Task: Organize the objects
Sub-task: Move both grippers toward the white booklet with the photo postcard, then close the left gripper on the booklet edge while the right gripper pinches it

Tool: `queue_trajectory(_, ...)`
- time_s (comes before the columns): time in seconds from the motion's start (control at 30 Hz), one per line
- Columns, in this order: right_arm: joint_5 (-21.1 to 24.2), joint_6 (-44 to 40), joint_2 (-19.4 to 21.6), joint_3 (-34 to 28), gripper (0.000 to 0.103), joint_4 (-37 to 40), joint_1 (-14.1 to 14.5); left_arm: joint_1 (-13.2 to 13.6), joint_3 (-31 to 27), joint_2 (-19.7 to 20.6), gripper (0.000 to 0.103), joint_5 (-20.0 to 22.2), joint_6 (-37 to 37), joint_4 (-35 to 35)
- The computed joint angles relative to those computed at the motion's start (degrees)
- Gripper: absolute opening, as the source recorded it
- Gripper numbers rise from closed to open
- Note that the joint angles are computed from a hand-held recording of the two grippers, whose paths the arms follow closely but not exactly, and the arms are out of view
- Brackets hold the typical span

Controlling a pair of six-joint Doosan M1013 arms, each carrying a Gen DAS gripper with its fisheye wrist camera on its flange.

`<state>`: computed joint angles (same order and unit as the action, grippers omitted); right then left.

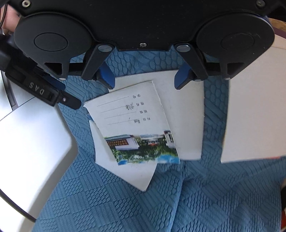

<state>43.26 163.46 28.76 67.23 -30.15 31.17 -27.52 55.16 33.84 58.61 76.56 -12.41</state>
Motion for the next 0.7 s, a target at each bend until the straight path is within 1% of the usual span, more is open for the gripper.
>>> queue_trajectory(0.07,-0.5,-1.3,0.5,-0.4,0.078,1.8,-0.6,0.6,-0.7,0.9,0.059,1.5,0.3,-3.1)
queue_trajectory(0.1,-0.7,-2.2,0.8,-0.6,0.073,3.0,-1.0,0.9,-0.9,1.2,0.055,2.0,0.4,-4.6)
queue_trajectory(0.13,-0.6,-3.5,1.1,-1.0,0.071,4.4,-1.3,1.2,-1.1,1.5,0.055,2.3,0.1,-5.6)
queue_trajectory(0.23,-0.6,-5.8,1.8,-1.7,0.057,7.2,-2.0,1.6,-1.4,2.1,0.053,1.9,-2.0,-6.2)
queue_trajectory(0.27,-0.5,-6.4,2.0,-1.9,0.055,8.1,-2.3,1.8,-1.5,2.4,0.052,1.9,-2.6,-6.6)
queue_trajectory(0.33,-0.8,-7.1,2.3,-2.1,0.046,9.6,-2.6,2.2,-1.9,2.9,0.045,1.9,-3.1,-7.7)
queue_trajectory(0.4,-1.1,-7.9,2.6,-2.4,0.044,10.0,-2.7,2.4,-2.4,3.3,0.042,1.9,-3.1,-8.6)
queue_trajectory(0.5,-1.6,-9.5,3.0,-2.9,0.044,11.4,-3.1,2.4,-3.1,3.9,0.036,1.7,-4.5,-7.9)
queue_trajectory(0.53,-1.3,-9.6,3.1,-3.0,0.041,12.3,-3.3,2.4,-3.1,4.0,0.035,1.4,-5.0,-7.8)
queue_trajectory(0.6,-1.9,-8.6,3.1,-2.8,0.039,12.8,-3.6,2.3,-3.4,4.2,0.034,1.2,-5.4,-7.7)
queue_trajectory(0.67,-3.4,-8.3,2.9,-2.1,0.039,13.9,-4.0,2.3,-3.4,4.3,0.033,0.9,-6.0,-7.7)
queue_trajectory(0.7,-4.1,-8.4,2.8,-1.9,0.037,14.8,-4.2,2.3,-3.4,4.3,0.033,0.7,-6.3,-7.8)
